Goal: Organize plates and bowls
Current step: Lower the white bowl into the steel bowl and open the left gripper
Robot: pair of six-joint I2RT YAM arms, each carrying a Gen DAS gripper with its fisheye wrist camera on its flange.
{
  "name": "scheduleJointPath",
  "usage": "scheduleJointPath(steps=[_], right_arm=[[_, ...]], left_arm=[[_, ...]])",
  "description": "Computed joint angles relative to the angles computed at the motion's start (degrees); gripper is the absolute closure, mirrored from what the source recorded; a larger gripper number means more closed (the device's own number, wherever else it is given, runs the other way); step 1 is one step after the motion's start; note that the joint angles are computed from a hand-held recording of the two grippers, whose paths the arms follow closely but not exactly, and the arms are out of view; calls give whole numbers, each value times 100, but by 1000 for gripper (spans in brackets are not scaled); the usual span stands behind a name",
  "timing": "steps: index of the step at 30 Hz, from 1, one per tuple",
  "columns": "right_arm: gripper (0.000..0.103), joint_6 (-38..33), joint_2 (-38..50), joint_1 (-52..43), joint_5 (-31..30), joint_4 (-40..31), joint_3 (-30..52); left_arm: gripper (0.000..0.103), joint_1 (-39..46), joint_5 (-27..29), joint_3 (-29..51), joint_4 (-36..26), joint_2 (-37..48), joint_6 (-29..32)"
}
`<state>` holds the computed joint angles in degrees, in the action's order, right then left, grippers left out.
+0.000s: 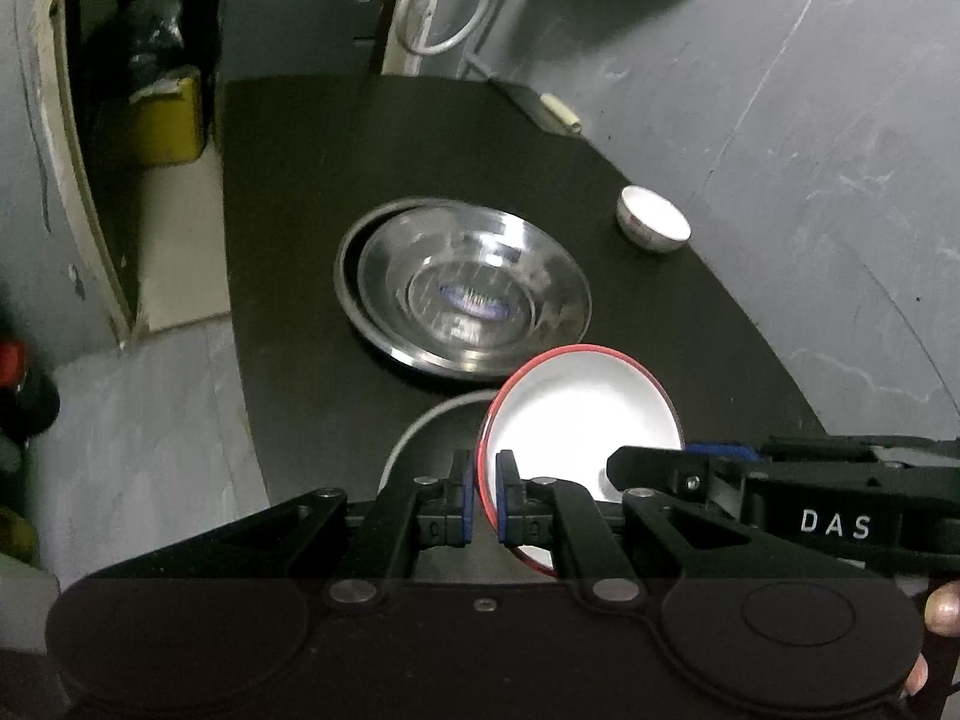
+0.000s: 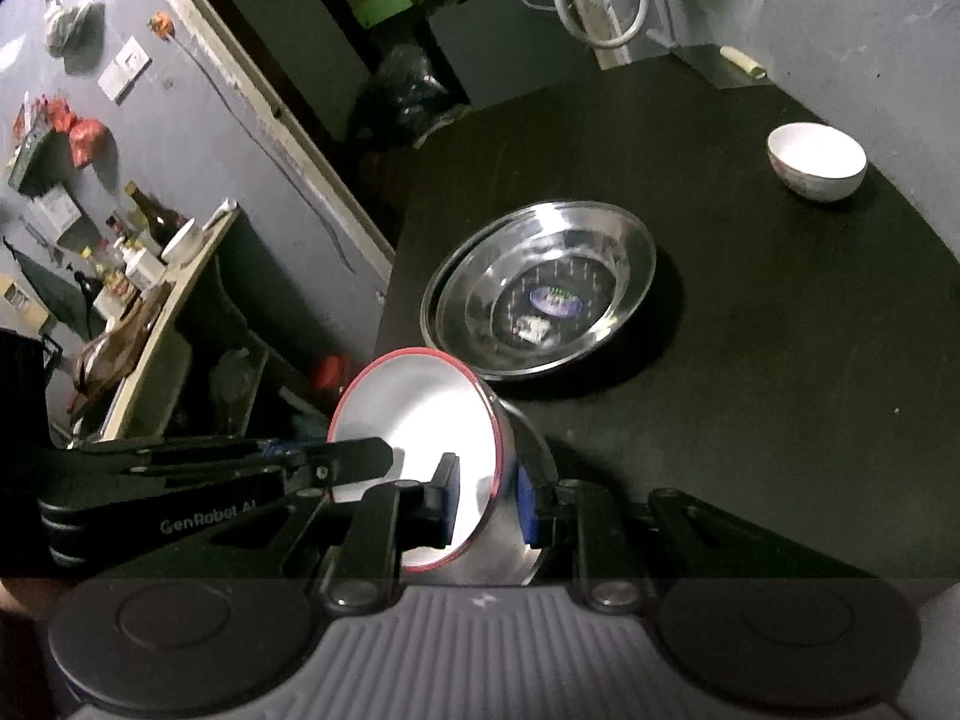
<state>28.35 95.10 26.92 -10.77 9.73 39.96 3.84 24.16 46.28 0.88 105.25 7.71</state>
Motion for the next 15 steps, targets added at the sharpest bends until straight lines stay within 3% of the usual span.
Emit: scheduleJointPath(steps=[15], right_arm=[[80, -79, 379, 67, -240, -575, 416]], left_arm=[[97, 3, -358, 158, -451, 269, -167]])
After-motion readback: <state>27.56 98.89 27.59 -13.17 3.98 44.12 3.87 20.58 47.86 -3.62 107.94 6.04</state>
